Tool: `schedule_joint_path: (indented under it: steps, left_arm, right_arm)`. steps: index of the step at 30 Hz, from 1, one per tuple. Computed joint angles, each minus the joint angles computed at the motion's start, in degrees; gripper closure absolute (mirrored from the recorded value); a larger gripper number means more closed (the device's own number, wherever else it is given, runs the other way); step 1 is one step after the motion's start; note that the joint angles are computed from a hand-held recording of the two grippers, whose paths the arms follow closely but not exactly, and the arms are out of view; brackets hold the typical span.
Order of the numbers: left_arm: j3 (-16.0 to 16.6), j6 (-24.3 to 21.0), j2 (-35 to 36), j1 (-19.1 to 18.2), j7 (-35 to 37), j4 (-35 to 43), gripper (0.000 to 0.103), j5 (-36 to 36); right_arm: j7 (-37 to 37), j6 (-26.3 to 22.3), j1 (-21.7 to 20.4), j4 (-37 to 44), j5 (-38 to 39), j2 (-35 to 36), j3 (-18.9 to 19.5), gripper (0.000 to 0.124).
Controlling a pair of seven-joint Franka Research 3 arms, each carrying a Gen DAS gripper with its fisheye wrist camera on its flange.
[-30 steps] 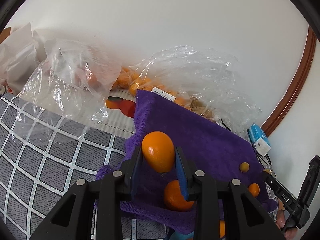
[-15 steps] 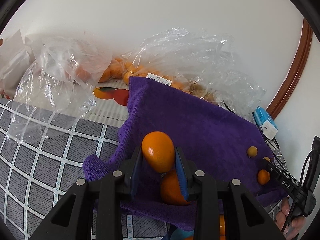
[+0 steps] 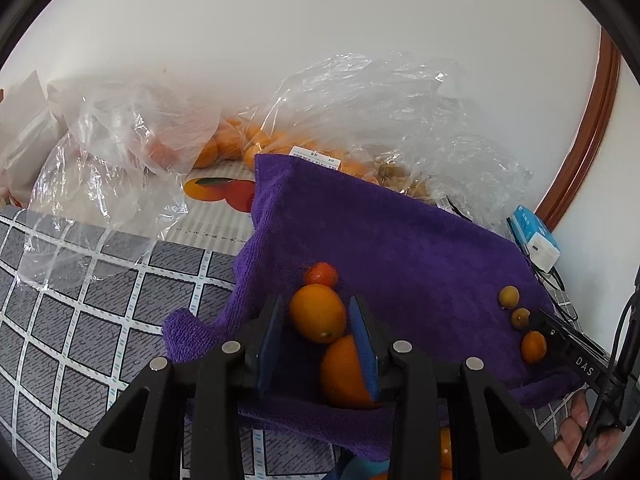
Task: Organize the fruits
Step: 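Lower both fruits onto the purple towel and open both tools, then move the right tool to a large orange on the table and grasp it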
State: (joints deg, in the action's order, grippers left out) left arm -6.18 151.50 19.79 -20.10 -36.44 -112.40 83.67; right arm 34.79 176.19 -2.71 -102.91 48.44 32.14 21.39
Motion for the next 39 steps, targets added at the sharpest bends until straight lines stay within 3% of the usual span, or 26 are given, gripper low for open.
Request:
schedule_joint_path:
  steps: [4, 9, 11, 12, 15, 19, 21, 23, 26, 30, 39]
  left_arm:
    - [-0.1, -1.8, -1.0, -0.7, -1.6, -0.6, 0.064, 1.6]
    - [-1.1, -5.0, -2.6, -1.3, -3.4, -1.4, 0.061, 3.5]
    - [-1.7, -6.6, -3.4, -1.6, -3.0, -1.7, 0.061, 3.6]
    - [-1.9, -7.2, -4.0, -1.7, -3.3, -1.8, 0.061, 3.9]
    - [-2.9, -10.5, -5.6, -2.4, -2.0, -2.1, 0.061, 3.7]
    - [-4.4, -13.9, -7.7, -2.7, 1.0, -2.4, 0.061, 1.4]
    - [-5.0, -12.3, -9.3, -2.1, 2.1, -3.8, 0.061, -1.3]
    - [-5.6, -11.3, -10.9, -1.8, 2.9, -6.0, 0.061, -3.3]
    - [-6.8, -13.0, -13.3, -2.1, 3.6, -9.7, 0.061, -6.6]
    - [-8.3, -14.3, -14.8, -2.3, 5.4, -13.5, 0.061, -10.6]
    - [-9.5, -13.7, -14.5, -3.1, 5.7, -18.1, 0.061, -17.0]
  right_arm:
    - [-7.0, 2.9, -6.2, -1.4, 5.2, -0.4, 7.7, 0.070]
    - [-13.1, 7.1, -11.0, -3.1, 9.4, -1.4, 14.1, 0.070]
    - [-17.0, 10.6, -15.9, -3.9, 10.7, -0.7, 20.4, 0.070]
    - [-17.0, 11.8, -16.6, -4.5, 10.3, -0.8, 21.4, 0.070]
    - [-11.4, 10.3, -13.9, -7.3, 8.2, -4.9, 17.0, 0.070]
    - [-15.2, 12.8, -21.9, -12.0, 13.5, -7.9, 25.5, 0.070]
    - [-9.0, 12.0, -19.4, -15.2, 9.3, -11.3, 21.8, 0.070]
    - [-6.5, 7.2, -16.2, -17.7, 7.8, -15.0, 17.0, 0.070]
    - [-11.8, 1.5, -18.6, -20.4, 13.4, -18.1, 18.8, 0.070]
    - [-17.4, -3.6, -18.0, -23.3, 18.5, -20.3, 18.5, 0.070]
    - [-19.3, -7.4, -10.2, -24.9, 16.4, -19.9, 12.8, 0.070]
